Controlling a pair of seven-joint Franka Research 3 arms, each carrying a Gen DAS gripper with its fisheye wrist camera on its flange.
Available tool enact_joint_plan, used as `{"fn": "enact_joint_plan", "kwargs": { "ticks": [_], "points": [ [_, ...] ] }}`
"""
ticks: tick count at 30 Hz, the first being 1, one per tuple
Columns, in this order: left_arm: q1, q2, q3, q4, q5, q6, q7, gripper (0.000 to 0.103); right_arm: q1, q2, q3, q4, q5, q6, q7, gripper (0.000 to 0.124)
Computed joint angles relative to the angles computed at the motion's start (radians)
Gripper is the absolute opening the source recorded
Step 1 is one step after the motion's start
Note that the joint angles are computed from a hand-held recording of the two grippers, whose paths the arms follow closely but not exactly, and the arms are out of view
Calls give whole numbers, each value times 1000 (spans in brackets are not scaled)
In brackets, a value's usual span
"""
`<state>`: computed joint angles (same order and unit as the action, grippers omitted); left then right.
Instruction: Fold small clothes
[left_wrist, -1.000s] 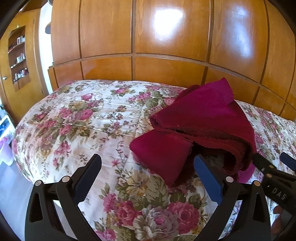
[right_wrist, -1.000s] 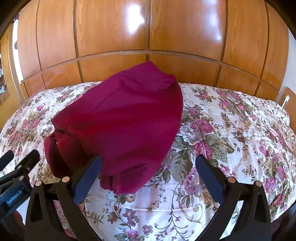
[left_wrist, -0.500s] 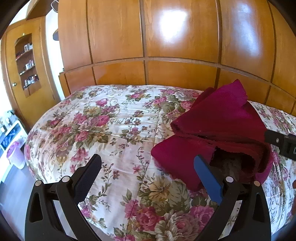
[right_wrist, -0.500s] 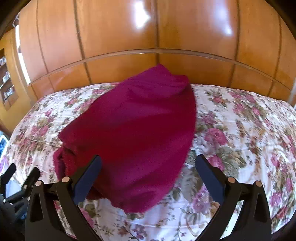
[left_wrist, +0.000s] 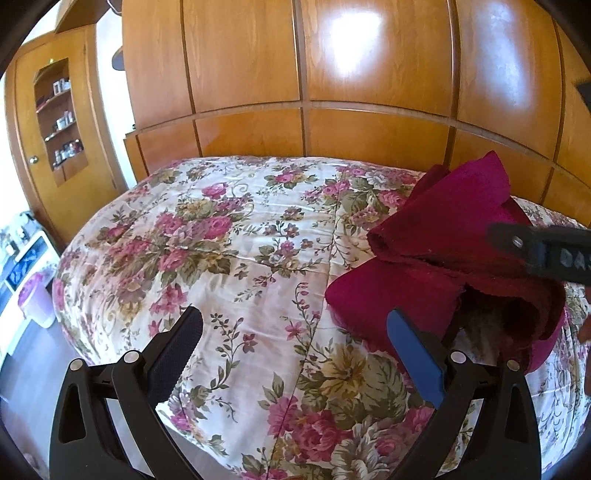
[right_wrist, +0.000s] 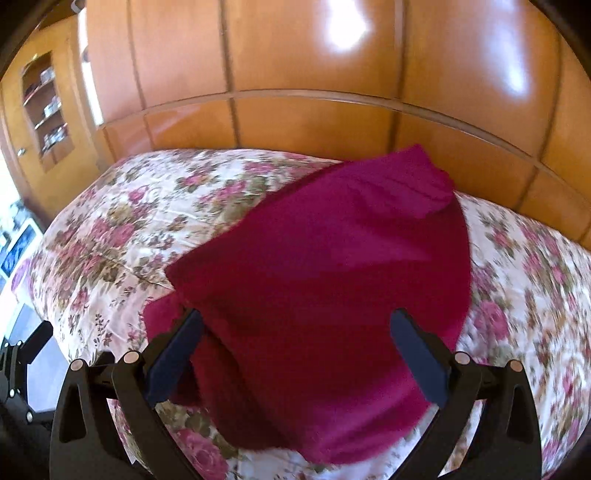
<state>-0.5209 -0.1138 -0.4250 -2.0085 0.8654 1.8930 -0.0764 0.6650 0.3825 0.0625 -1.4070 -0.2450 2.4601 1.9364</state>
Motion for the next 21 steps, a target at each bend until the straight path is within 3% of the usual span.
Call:
{"fn": "enact_joint_plan", "kwargs": {
  "ticks": [2, 7, 11, 14, 16, 18, 21],
  "points": [
    [2, -7, 4, -9, -14, 0, -2, 99, -2, 52, 14, 77, 18, -38, -54, 100],
    [15, -31, 9, -32, -50, -16, -29, 99, 30, 228, 6, 334, 48, -188, -167, 79],
    [24, -52, 7, -51, -58, -31, -28, 99, 60, 323, -22, 473, 64, -273, -206, 71],
    [32, -67, 7, -67, -70, -32, -30, 99, 75, 360, -38, 530, 70, -313, -223, 49],
    [37, -73, 8, -75, -80, -32, -33, 99, 82, 359, -48, 528, 66, -311, -228, 21],
    [41, -79, 8, -80, -87, -32, -37, 99, 81, 339, -49, 495, 70, -288, -232, 5],
    [47, -84, 7, -85, -94, -32, -40, 99, 78, 297, -51, 430, 65, -247, -229, 0]
  ]
}}
